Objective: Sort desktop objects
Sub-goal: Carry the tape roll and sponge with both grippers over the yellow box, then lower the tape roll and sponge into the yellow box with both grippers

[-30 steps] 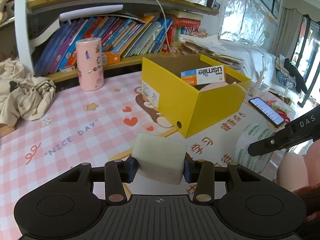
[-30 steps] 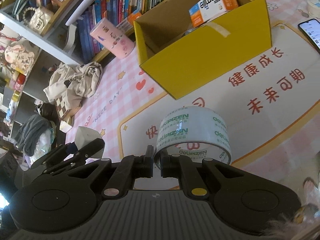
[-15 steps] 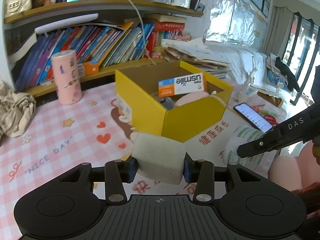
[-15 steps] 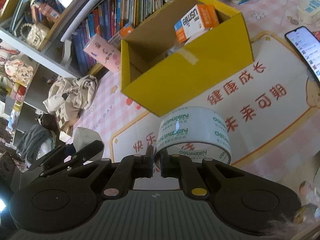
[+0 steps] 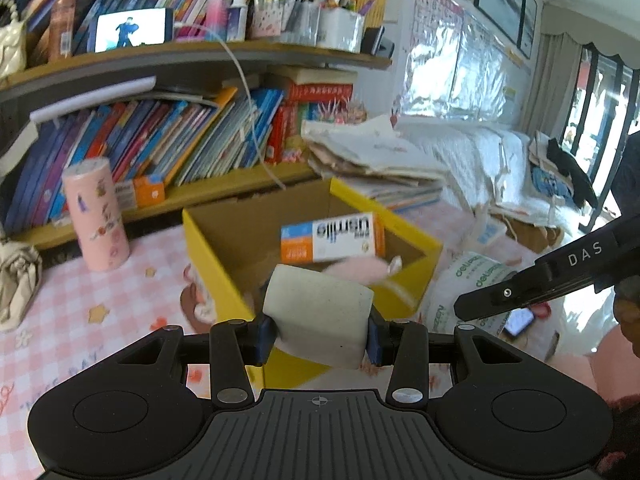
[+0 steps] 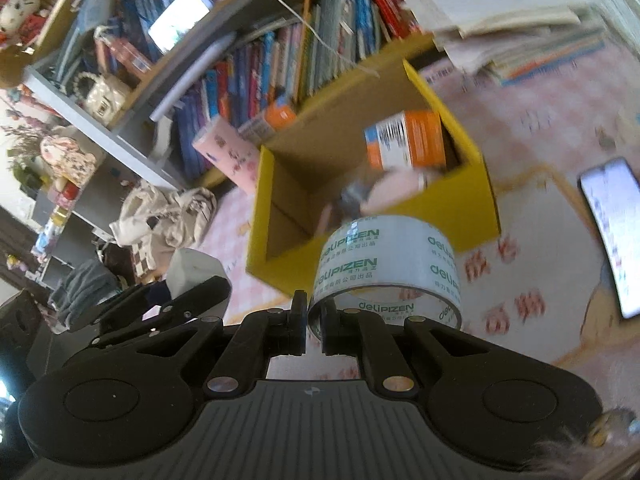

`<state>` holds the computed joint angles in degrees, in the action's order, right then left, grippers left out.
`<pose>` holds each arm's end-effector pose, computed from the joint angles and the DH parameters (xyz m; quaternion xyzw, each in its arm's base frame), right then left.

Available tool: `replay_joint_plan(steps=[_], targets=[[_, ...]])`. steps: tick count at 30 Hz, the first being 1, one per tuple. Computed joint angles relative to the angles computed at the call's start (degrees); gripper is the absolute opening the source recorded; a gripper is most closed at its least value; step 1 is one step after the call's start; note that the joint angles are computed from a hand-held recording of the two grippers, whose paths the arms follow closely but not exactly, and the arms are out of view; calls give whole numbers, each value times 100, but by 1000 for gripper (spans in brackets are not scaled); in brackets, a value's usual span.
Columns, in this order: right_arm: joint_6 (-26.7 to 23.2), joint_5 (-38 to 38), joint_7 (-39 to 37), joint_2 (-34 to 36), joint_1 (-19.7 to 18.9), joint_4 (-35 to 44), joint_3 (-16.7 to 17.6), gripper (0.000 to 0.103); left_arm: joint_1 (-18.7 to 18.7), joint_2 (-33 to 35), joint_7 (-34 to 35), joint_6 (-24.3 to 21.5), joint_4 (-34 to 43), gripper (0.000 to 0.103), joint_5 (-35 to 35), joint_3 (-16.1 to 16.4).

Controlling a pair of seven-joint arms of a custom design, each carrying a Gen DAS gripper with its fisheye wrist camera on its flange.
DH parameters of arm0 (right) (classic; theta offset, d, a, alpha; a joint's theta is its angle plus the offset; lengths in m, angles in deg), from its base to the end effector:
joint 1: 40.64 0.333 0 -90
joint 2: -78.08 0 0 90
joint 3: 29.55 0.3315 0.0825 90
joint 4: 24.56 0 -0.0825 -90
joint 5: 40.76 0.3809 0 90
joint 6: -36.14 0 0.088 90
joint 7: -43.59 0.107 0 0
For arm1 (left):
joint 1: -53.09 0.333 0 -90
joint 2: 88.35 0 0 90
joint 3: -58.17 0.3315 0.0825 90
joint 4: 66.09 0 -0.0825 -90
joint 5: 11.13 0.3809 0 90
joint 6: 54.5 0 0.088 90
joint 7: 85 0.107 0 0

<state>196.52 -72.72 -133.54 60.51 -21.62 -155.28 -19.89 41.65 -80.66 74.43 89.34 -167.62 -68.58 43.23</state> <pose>0.4208 0.2686 0.5818 -0.3979 0.8090 -0.1014 0.4207 0.5840 -0.2717 0.5640 -0.2482 0.8432 -0.4706 0.0772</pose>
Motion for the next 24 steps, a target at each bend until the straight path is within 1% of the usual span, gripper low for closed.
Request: replay_joint_plan(steps=[5, 10, 14, 16, 19, 21, 24], targets=[[470, 220, -976, -31, 55, -14, -458, 6, -216, 199, -193, 553, 260, 42, 90, -130], [941, 899, -2296, 204, 258, 96, -959, 6, -444, 447, -698, 1123, 477, 42, 566, -202], [1232, 1789, -3507, 469, 582, 219, -1401, 6, -599, 620, -1326, 1403, 592, 42, 1177, -178], [1337, 2355, -4186, 647, 833, 336, -1653, 6, -684, 731, -1659, 1497, 664, 42, 1553, -143], [1339, 3185, -5176, 923, 1136, 580, -1958, 6, -817, 909, -2155, 1590, 792, 42, 2124, -67], [1297, 3720, -5785, 1143, 1249, 799, -2073, 6, -891, 1017, -2429, 1635, 870, 42, 2451, -29], [1140, 4471, -6642, 1497, 1261, 1190, -2102, 6, -1014, 1190, -2849, 1659, 1010, 42, 2927, 66]])
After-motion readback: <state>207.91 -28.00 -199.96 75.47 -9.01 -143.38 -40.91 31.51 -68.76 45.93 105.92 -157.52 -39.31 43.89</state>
